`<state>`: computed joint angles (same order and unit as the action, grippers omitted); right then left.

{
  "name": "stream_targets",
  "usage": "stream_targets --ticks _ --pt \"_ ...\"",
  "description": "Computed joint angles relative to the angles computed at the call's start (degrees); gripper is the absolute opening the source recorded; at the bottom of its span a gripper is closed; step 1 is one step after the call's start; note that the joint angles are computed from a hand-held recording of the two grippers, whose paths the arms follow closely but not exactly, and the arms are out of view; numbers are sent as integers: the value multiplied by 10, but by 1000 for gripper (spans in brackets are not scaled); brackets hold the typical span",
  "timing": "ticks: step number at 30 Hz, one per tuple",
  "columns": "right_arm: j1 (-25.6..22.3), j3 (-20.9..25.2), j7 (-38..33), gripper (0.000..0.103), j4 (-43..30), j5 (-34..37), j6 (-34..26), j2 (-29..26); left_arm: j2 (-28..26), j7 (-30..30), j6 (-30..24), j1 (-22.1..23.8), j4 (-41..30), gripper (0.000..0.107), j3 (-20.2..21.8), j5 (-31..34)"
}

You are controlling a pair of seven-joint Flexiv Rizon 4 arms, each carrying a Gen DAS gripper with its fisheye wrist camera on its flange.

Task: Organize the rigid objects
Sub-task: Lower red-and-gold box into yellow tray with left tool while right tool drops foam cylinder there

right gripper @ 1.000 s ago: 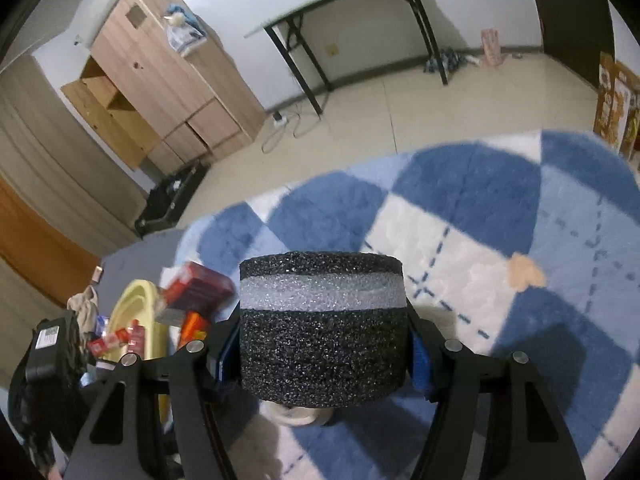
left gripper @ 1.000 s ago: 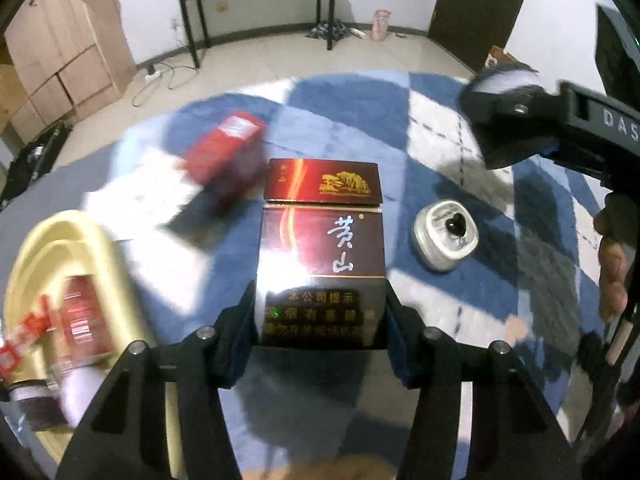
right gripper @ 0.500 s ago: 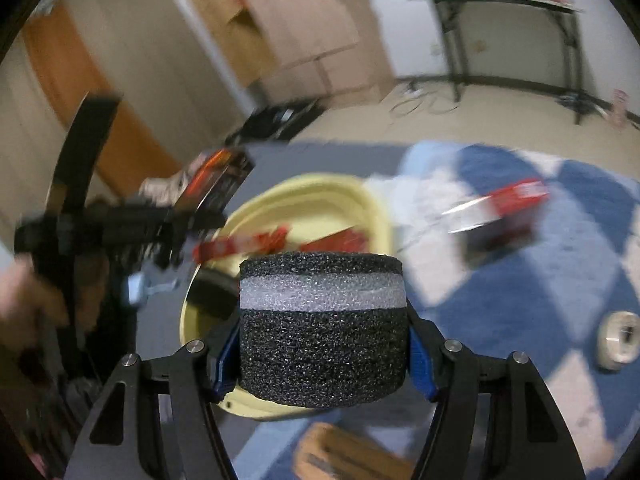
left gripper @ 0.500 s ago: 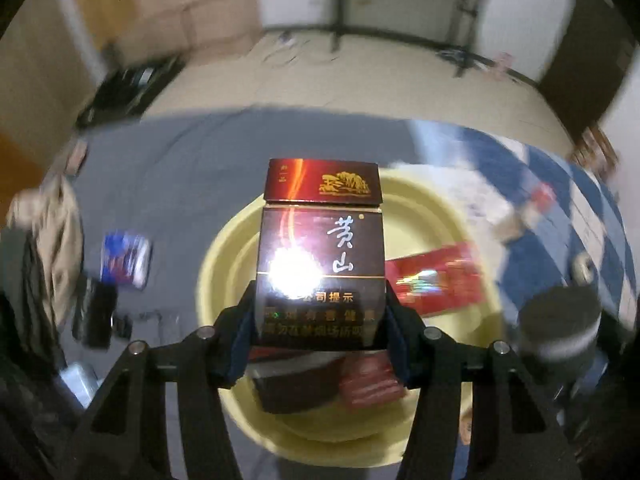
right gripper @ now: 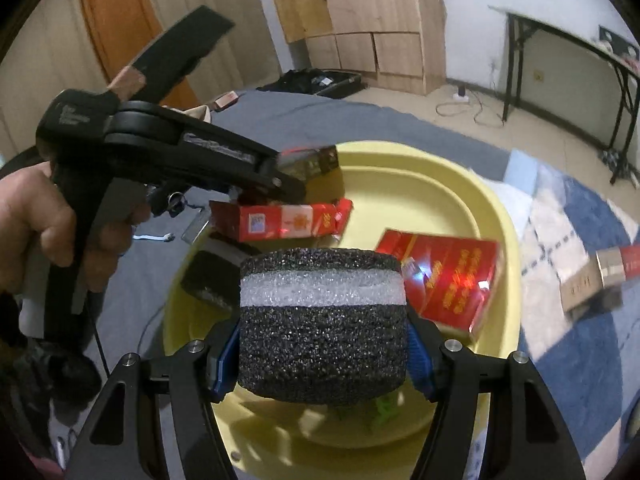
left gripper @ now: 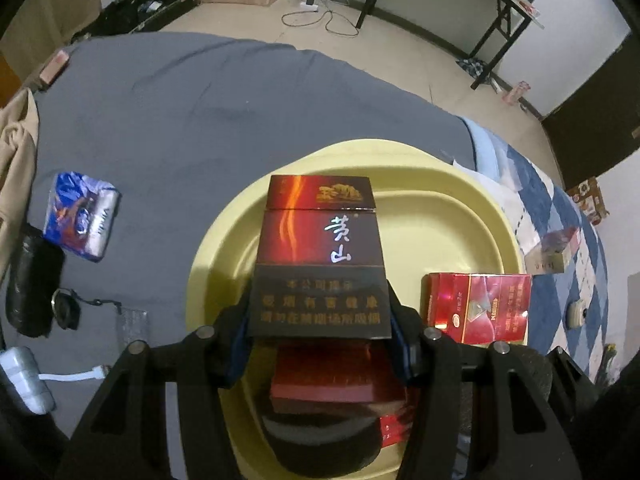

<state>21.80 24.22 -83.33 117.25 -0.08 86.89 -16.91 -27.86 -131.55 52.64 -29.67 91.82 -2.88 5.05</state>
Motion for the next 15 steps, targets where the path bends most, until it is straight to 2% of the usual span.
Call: stream_targets --ticks 2,3,4,6,7,8,9,13,15 --pt "41 -44 31 67 -5 -38 1 -10 -2 -6 -12 -4 -7 62 4 6" --pt "68 -75 54 68 -2 -66 -3 -7 -2 -12 -26 -9 -13 73 9 15" --pt "79 -88 69 68 1 -82 -4 -4 -1 -17 -36 -13 -18 78 12 23" --pt "91 -103 91 79 11 -107 14 0 4 -20 -24 -17 -15 88 11 37" --pt "95 -108 101 91 17 -117 22 3 8 -22 -20 -19 -15 91 12 44" --pt "93 -108 108 96 25 -120 34 6 11 -27 -24 -23 -17 99 14 51" --pt "79 -93 107 97 35 -115 50 12 15 -35 -29 -28 -21 103 18 61" --pt "67 -88 127 98 82 -117 78 42 30 -46 -1 -29 -21 103 7 67" --pt "71 -110 147 101 134 -117 120 75 30 -50 12 -34 -30 103 3 70"
